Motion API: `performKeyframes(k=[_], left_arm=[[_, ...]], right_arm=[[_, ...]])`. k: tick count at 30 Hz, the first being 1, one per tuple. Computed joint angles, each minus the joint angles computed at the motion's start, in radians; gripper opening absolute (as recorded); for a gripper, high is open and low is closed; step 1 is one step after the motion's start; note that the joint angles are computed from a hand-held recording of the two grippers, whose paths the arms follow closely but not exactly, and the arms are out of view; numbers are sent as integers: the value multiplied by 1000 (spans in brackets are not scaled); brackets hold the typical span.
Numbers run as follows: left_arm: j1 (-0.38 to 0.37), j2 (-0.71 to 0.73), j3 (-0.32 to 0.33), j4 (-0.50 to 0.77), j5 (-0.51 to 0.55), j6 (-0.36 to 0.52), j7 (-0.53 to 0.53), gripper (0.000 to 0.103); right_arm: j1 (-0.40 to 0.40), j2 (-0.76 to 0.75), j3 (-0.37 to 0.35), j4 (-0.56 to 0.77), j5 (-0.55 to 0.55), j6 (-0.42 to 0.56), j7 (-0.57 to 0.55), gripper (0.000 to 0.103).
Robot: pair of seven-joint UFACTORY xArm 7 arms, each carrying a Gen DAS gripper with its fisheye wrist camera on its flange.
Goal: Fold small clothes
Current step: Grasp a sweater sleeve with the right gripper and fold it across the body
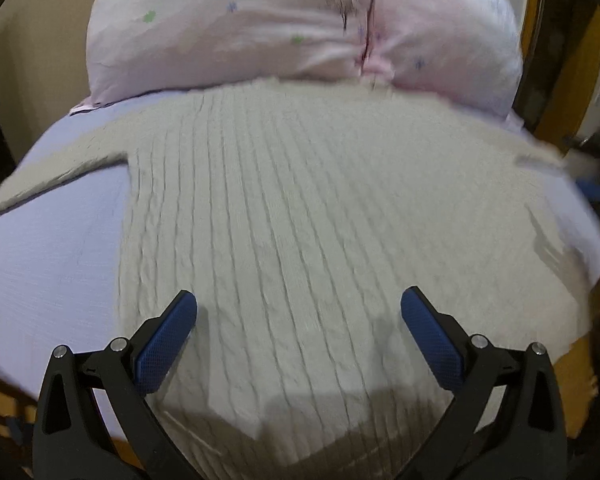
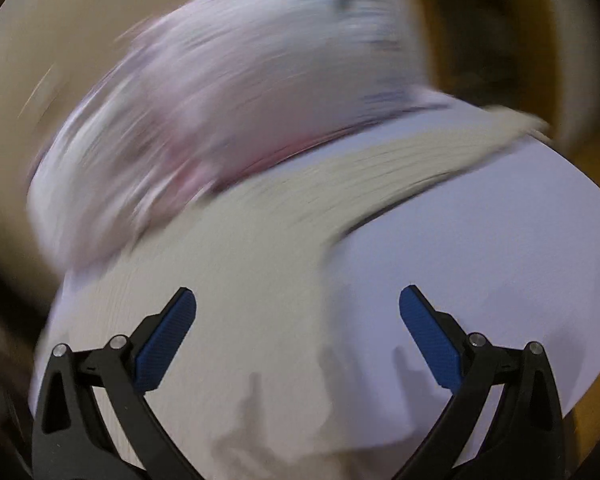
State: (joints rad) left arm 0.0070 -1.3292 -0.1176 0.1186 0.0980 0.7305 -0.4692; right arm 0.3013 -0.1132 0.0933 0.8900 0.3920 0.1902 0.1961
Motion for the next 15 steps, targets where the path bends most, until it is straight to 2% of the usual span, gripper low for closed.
performKeyframes(k=[1, 2, 4, 7, 10, 12, 13, 14, 15], left_arm=[[8, -16, 49, -10, 2, -36, 30, 102], [26, -31, 118, -23, 4, -99, 80, 102], [87, -14, 194, -24, 2, -198, 154, 102], [194, 70, 241, 7, -10, -291, 201, 102], [253, 135, 289, 25, -50, -361, 234, 102], [306, 201, 303, 47, -76, -397, 238, 102], [333, 219, 301, 50, -86, -405, 240, 102], [360, 261, 304, 62, -97, -431, 241, 102], [387, 273, 303, 60, -104, -443, 244, 102]], right_arm=[[-36, 48, -16, 52, -28, 30, 54, 84], [-75, 113, -37, 121, -55, 65, 116, 76], [-133, 222, -62, 241, -67, 119, 194, 60], [-192, 352, -82, 385, -104, 158, 297, 56], [-230, 444, -79, 486, -126, 174, 369, 54], [-260, 505, -58, 540, -113, 155, 376, 46], [-247, 523, -77, 562, -149, 160, 407, 39], [-246, 538, -84, 584, -170, 170, 427, 27], [-251, 547, -80, 595, -176, 173, 437, 20]])
